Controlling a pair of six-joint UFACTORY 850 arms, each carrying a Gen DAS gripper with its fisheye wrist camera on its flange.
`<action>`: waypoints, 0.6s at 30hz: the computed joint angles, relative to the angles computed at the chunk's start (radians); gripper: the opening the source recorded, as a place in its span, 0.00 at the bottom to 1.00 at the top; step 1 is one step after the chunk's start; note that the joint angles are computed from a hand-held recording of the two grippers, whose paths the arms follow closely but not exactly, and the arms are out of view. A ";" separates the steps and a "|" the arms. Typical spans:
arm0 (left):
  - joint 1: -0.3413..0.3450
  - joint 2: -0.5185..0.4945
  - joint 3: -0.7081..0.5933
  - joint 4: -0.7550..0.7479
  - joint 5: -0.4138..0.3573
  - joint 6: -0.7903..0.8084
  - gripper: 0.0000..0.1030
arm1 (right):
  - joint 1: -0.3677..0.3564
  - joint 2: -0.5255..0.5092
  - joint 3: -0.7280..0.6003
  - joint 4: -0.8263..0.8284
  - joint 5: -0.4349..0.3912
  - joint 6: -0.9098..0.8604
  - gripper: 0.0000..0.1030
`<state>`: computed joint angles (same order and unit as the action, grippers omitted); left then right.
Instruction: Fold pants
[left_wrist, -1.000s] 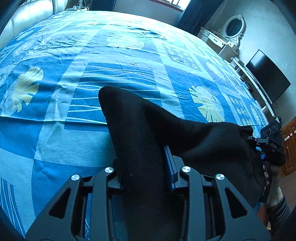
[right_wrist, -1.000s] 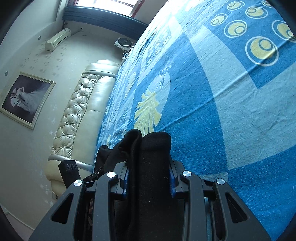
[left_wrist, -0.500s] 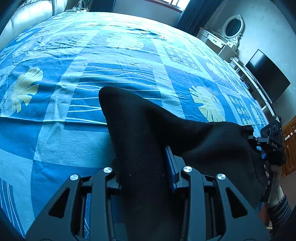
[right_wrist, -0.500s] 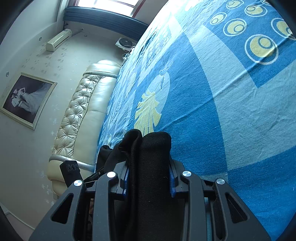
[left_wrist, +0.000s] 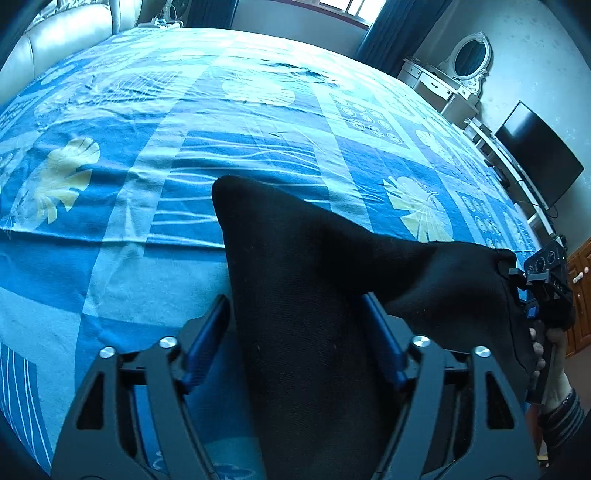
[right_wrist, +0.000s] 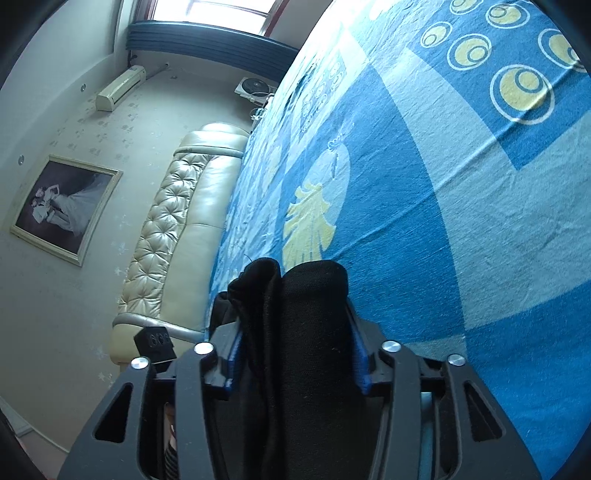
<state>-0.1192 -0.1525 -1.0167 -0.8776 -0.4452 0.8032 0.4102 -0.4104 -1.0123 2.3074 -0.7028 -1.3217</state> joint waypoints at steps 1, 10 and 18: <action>0.003 0.007 0.005 0.000 -0.010 -0.003 0.75 | 0.002 0.006 0.006 0.009 -0.002 -0.005 0.54; 0.050 0.107 0.113 -0.100 -0.114 0.056 0.84 | 0.022 0.112 0.104 0.040 0.036 0.005 0.67; 0.102 0.176 0.214 -0.168 -0.211 0.079 0.84 | 0.072 0.188 0.175 -0.007 0.098 0.036 0.68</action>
